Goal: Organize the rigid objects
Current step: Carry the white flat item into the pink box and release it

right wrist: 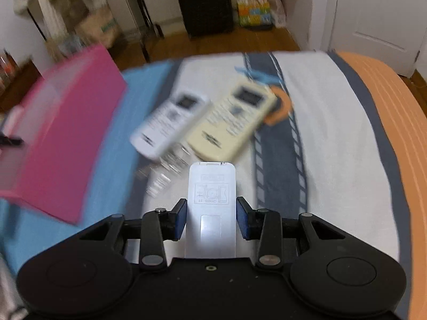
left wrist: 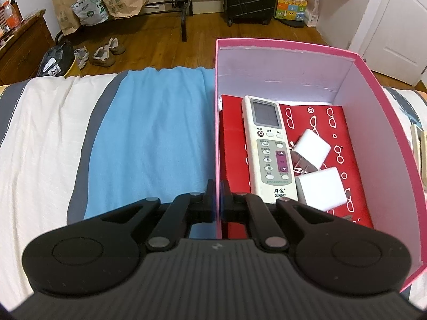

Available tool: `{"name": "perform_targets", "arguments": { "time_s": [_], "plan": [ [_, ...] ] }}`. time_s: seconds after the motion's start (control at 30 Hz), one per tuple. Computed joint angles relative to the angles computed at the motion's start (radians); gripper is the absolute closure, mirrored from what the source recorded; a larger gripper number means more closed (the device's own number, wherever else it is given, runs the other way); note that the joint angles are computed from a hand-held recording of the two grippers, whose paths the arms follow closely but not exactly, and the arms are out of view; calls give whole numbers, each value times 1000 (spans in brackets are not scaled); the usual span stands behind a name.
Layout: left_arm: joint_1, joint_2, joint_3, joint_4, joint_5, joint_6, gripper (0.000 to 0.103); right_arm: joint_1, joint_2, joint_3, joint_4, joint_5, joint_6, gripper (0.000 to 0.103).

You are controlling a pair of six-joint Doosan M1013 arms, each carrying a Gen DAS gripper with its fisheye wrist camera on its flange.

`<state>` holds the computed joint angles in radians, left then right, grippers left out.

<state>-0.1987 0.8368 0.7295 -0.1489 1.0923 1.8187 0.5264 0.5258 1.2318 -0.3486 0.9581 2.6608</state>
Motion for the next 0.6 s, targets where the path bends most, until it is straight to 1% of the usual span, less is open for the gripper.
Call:
{"name": "perform_targets", "arguments": {
  "time_s": [0.07, 0.13, 0.23, 0.27, 0.33, 0.43, 0.47, 0.6],
  "plan": [
    [1, -7, 12, -7, -10, 27, 101, 9, -5, -9, -20, -61, 15, 59],
    [1, -13, 22, -11, -22, 44, 101, 16, -4, -24, -1, -120, 15, 59],
    [5, -9, 13, -25, -10, 38, 101, 29, 16, -76, 50, -205, -49, 59],
    [6, -7, 9, -28, -5, 36, 101, 33, 31, -106, 73, -221, -84, 59],
    [7, -5, 5, -33, -2, 35, 101, 40, 71, -184, 106, -225, -163, 59],
    [10, -3, 2, -43, 3, 35, 100, 44, 140, -314, 158, -188, -279, 59],
    [11, -1, -1, -48, 6, 34, 100, 44, 172, -371, 164, -153, -308, 59],
    [15, 3, -8, -61, 11, 36, 100, 50, 322, -624, 122, 48, -389, 59]
  ]
}}
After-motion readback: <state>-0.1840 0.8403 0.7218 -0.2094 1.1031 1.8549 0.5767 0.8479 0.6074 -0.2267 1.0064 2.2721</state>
